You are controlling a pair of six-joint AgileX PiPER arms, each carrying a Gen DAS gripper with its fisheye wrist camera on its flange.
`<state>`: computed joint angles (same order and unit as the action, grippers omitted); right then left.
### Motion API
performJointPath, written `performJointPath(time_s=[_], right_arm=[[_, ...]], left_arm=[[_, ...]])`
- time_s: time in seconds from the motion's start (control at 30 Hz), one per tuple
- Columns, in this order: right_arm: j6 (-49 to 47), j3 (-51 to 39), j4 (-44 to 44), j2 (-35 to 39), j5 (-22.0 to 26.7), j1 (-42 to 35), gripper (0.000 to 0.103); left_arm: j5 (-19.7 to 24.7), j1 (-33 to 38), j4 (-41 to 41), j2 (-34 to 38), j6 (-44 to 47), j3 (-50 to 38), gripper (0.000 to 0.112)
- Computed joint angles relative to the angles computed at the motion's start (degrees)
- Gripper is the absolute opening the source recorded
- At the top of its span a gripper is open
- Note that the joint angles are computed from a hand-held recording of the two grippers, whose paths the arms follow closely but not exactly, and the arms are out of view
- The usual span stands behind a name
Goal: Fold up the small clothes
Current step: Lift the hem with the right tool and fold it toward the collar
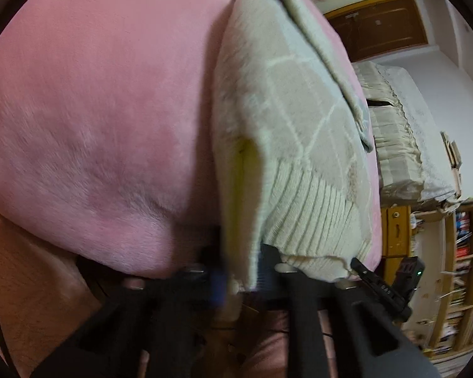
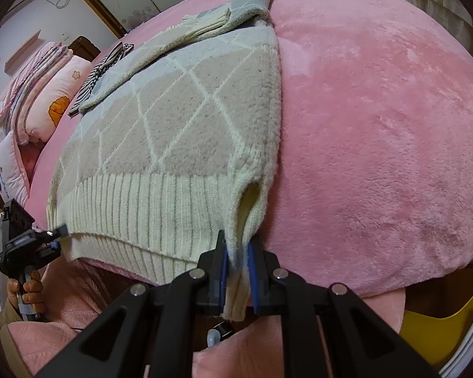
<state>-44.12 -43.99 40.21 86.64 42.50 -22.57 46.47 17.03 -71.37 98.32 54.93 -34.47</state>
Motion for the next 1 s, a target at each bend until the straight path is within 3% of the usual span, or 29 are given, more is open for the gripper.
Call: performJointPath(time_s=[0.2,0.4,0.57,0.8,1.0], right_arm=[[-0.93,-0.40,0.41,-0.67,1.53,0.36,0.010],[-6.21,-2.44,6.39,-3.19,8.69,-3.04,0.010],[-8.59,-7.09,13.13,-4.82,16.77,-7.30,0.010],[-3.99,-18.92,20.18,0.32,22.58,-8.99,0.009],[3.77,-34.50,22.64,9.03,20.24,-4.80,0.009]], left_arm=[[-4.84,-5.86,7.80,-4.95,-11.57,-1.58,0.006],[-0.69,-5.52,11.63,-7.85,-18.72,-5.32,0.005],[4.97,-2.36,7.11,-10.70,-18.53,-9.56,0.005],[5.21,-3.29,4.02,-8.31,-24.94,-24.48,0.005],[2.72,-6.19,10.23,1.65,-36.47,-43.52,0.005]])
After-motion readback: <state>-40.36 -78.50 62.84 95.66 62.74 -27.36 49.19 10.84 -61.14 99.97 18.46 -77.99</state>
